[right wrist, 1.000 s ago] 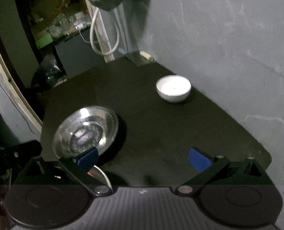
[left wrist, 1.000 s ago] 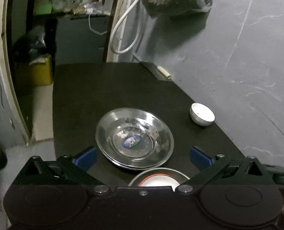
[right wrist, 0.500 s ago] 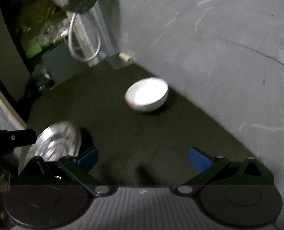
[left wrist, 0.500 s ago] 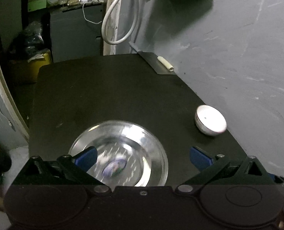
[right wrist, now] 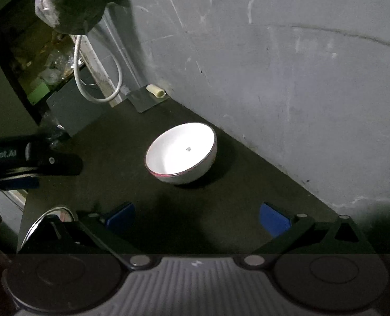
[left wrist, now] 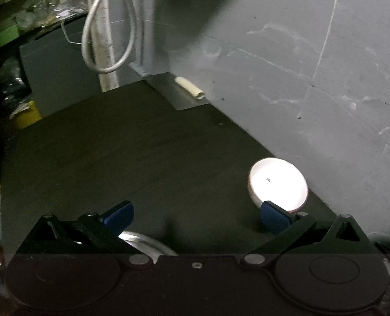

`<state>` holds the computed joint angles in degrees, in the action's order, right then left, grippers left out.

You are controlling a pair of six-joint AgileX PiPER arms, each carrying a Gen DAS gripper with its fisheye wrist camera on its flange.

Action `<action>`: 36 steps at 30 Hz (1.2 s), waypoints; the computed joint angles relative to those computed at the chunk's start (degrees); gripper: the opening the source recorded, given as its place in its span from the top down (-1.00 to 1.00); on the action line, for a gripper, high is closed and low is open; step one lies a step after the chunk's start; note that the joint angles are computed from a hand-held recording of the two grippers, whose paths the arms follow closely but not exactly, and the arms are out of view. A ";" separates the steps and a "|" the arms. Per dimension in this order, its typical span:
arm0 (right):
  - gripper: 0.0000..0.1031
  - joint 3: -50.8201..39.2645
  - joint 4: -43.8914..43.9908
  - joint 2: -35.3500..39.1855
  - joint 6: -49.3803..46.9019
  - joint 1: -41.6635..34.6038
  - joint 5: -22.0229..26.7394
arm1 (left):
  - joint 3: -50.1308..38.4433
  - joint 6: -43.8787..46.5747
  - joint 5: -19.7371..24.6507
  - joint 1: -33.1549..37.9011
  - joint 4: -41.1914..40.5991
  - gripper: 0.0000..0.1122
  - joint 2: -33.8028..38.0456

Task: Organize plates and bowls
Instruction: 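Reach the left tool to the second white bowl and grasp its rim, then lift the second white bowl with the left tool toward the bowl stack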

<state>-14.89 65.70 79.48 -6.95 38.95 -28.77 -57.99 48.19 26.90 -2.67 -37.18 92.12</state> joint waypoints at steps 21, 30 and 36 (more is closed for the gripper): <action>-0.93 -0.78 -7.81 9.26 12.10 -2.26 -11.33 | -16.29 -11.83 2.79 -8.16 10.91 -0.82 16.47; -0.58 -1.92 -14.84 9.85 13.50 -7.22 -6.98 | -18.20 -14.25 6.04 -7.84 10.03 -0.58 18.72; -0.41 -2.18 -20.60 9.84 15.86 -10.38 -4.89 | -18.64 -16.88 6.39 -8.24 10.47 -0.47 19.33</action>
